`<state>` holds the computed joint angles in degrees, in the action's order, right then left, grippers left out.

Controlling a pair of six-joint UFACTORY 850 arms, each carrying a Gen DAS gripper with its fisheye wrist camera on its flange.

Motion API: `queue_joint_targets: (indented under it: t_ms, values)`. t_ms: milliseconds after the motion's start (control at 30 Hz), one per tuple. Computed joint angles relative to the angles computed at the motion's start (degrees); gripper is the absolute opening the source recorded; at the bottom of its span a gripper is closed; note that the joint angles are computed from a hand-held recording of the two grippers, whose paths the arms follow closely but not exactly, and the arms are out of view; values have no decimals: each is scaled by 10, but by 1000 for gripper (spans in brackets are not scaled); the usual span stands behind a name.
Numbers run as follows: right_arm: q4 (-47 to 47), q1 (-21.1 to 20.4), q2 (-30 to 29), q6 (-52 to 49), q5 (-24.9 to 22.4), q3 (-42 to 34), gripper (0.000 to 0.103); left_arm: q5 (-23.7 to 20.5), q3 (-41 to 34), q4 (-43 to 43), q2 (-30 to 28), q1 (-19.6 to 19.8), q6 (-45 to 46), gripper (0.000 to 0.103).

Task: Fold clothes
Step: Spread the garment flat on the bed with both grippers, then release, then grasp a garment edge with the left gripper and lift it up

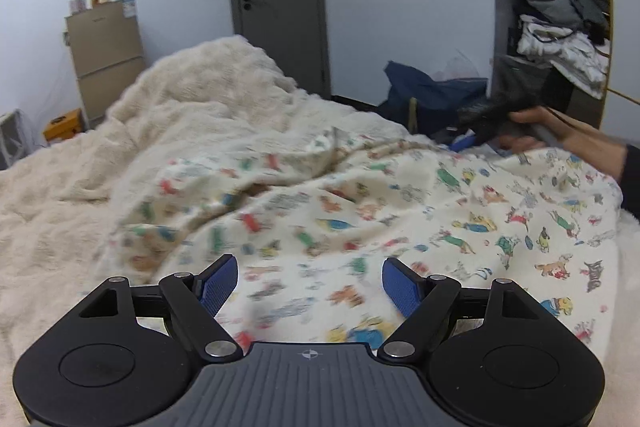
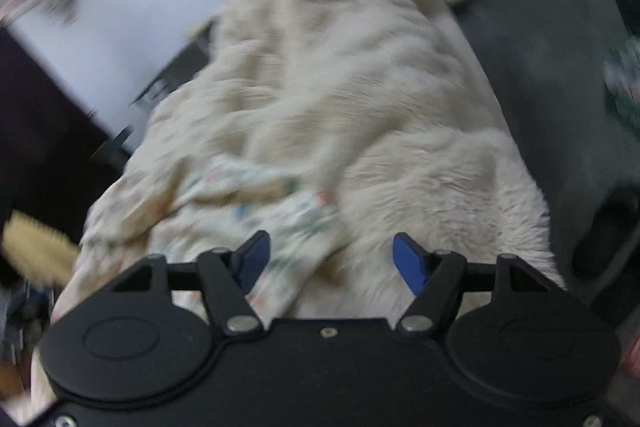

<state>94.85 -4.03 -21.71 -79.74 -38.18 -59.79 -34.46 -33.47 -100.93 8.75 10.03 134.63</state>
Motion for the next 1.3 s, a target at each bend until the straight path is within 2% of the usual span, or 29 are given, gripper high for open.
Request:
queue_joint_targets:
  t_ms: [33,67,133,233,333,400,433,533,600,700,733,800,833,967,1067,1133,1167,1200,1233,1300]
  values:
    - [4,0,-14,4,-14,-9,18,0,2,-8,-2,-1,10,76]
    - [10,1,-22,1,-27,-14,18,-2,5,-14,-4,-1,20,76]
    - [51,5,-12,-47,-21,-11,12,-9,2,-7,-9,5,12,77]
    - [156,11,20,-149,23,-5,11,-3,0,-11,-7,6,11,77]
    - [250,41,51,-279,130,-7,14,4,3,-24,-1,6,27,77]
    - [272,62,56,-333,190,-13,24,3,3,-22,-1,9,25,78]
    - [292,72,58,-368,219,-16,35,3,3,-20,0,11,24,78]
    - [344,88,75,-423,277,-4,40,6,-6,-18,-1,29,10,78]
    - [294,87,107,-366,255,24,42,12,-15,-25,-1,48,-1,78]
    - [222,82,156,-287,214,62,54,15,-41,-32,-14,90,-23,78]
    - [215,88,171,-294,204,75,58,18,-47,-37,-19,97,-23,78]
    - [212,102,200,-318,184,99,61,29,-79,-36,-48,129,-53,80]
    - [229,111,214,-350,175,112,61,30,-88,-30,-57,137,-66,82]
    - [399,187,264,-586,202,161,62,71,-150,15,-124,160,-119,82]
    - [454,232,274,-652,213,167,62,37,-202,117,-195,174,-239,83]
    - [426,255,277,-631,203,171,62,6,-243,183,-243,182,-316,84]
    - [402,262,277,-611,199,171,62,-35,-269,212,-281,190,-373,84]
    - [400,275,271,-615,201,170,62,-75,-293,217,-321,199,-424,84]
    - [401,287,265,-622,204,168,62,-95,-306,223,-338,202,-451,84]
    - [399,311,251,-632,209,163,62,-115,-318,183,-374,209,-508,84]
